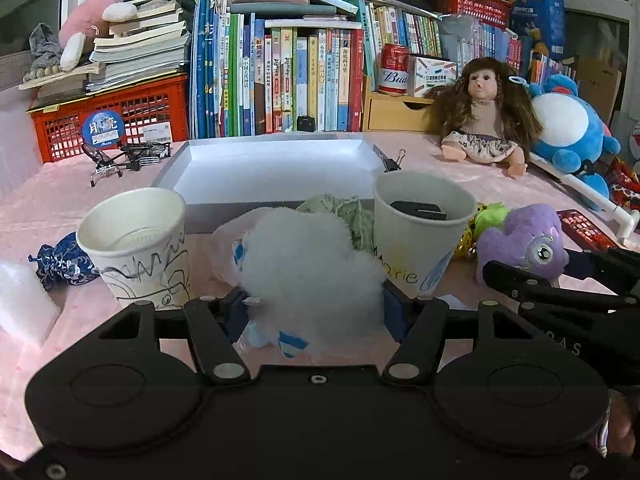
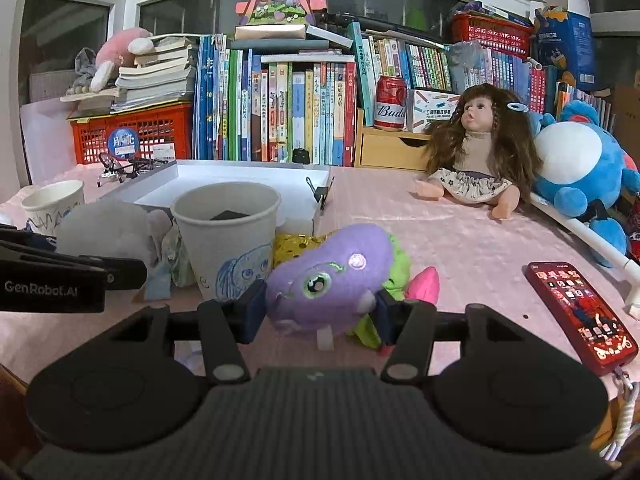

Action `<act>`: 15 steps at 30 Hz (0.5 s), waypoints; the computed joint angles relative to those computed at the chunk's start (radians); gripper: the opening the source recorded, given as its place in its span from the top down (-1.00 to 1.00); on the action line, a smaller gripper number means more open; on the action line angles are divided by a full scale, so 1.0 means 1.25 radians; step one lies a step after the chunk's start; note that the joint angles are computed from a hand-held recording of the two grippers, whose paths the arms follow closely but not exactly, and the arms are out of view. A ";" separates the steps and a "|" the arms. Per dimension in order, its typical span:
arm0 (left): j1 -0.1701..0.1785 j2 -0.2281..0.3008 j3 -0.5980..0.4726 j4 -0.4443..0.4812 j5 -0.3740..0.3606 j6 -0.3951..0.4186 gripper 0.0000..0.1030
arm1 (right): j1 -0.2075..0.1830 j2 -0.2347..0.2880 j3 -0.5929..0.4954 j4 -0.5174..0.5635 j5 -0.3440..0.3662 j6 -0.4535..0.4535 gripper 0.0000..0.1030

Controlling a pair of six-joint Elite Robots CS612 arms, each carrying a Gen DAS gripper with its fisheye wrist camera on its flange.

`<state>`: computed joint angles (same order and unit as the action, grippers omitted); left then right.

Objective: Organize soft objects
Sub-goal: 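Lift the pompom with the left tool while the right tool lifts the purple plush toward the white tray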

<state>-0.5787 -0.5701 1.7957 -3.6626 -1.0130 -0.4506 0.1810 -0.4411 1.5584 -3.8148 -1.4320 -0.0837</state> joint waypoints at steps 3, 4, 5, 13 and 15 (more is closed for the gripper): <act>0.002 -0.003 0.002 -0.005 -0.010 -0.001 -0.22 | -0.002 -0.001 0.001 -0.004 0.004 0.005 -0.13; 0.002 -0.004 0.003 -0.008 -0.011 0.001 -0.22 | -0.002 -0.002 0.001 -0.006 0.005 0.006 -0.13; 0.002 -0.006 0.004 -0.011 -0.012 0.003 -0.22 | -0.002 -0.002 0.002 -0.008 0.006 0.007 -0.13; 0.006 -0.016 0.009 -0.033 -0.031 0.016 -0.22 | -0.006 -0.007 -0.001 -0.016 0.012 0.016 -0.13; 0.006 -0.018 0.008 -0.037 -0.029 0.021 -0.22 | -0.007 -0.008 -0.003 -0.015 0.015 0.020 -0.13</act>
<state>-0.5712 -0.5921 1.8053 -3.7082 -1.0487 -0.4239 0.1722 -0.4516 1.5551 -3.8339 -1.4132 -0.0585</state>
